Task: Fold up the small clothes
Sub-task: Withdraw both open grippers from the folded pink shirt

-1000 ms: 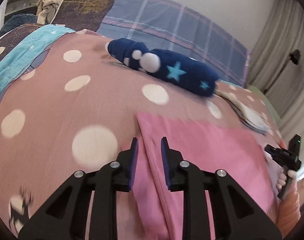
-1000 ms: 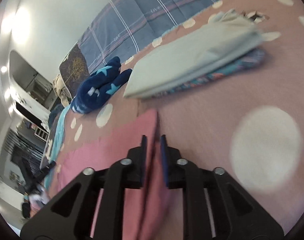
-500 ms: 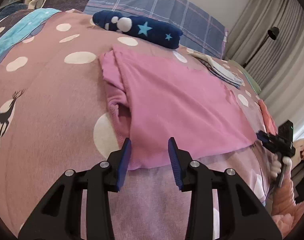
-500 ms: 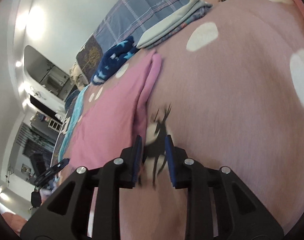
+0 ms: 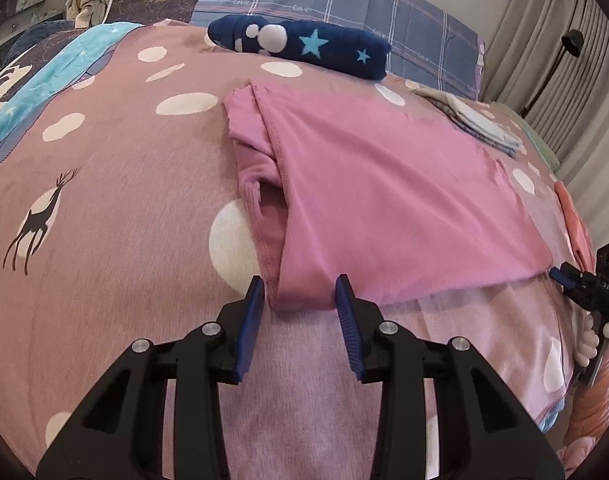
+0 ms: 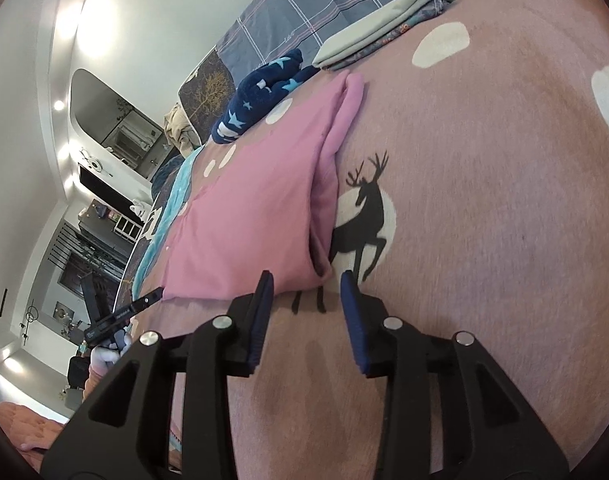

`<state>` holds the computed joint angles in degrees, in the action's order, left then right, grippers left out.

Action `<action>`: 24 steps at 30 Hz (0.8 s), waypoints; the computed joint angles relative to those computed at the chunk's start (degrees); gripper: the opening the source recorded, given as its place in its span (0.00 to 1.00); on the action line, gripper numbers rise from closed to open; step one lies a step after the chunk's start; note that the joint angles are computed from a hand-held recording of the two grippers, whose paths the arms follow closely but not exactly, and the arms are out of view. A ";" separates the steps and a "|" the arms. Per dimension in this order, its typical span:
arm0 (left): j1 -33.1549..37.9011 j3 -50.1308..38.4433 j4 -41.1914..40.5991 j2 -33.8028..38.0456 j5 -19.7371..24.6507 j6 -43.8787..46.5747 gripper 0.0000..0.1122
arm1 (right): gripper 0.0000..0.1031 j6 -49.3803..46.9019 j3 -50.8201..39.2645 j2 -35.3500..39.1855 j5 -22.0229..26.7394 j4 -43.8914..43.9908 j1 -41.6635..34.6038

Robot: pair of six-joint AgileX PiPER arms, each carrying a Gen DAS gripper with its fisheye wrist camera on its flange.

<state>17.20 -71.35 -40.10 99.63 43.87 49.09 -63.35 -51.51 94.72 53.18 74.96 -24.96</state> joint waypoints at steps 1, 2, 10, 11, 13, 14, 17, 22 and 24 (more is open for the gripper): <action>-0.09 0.31 0.66 -0.29 -0.01 -0.32 0.33 | 0.36 -0.79 0.37 0.04 0.22 0.46 -0.09; -0.01 0.68 1.15 -0.58 -0.05 -0.55 0.33 | 0.36 -2.03 0.92 0.02 0.60 1.16 -0.35; 2.10 0.43 -4.85 0.95 0.74 1.36 0.34 | 0.36 -5.44 1.23 1.25 1.64 3.10 -0.39; 3.46 -1.47 -7.47 2.57 4.26 1.32 0.16 | 0.36 -5.76 1.27 1.30 1.56 3.30 -0.26; 6.44 -3.46 -14.23 4.66 10.17 0.45 0.10 | 0.36 -6.14 1.64 1.21 1.71 3.44 -0.55; 6.93 -3.14 -14.17 3.74 9.69 1.09 0.10 | 0.36 -6.38 1.87 1.11 1.60 3.85 -0.50; 4.98 -1.64 -7.88 0.38 5.53 -0.66 0.09 | 0.36 -7.59 3.48 -0.03 1.19 4.27 -0.92; 1.21 1.73 8.23 -3.50 -5.89 -11.95 0.03 | 0.36 -6.71 3.59 -0.73 -0.52 3.08 -0.10; 0.77 3.36 7.92 -5.61 -7.74 -11.15 0.03 | 0.36 -5.16 3.15 -1.11 -0.85 1.95 0.04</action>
<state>17.97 -67.99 -32.18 94.02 36.13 37.94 -68.51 -48.36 93.62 52.33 76.91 -24.91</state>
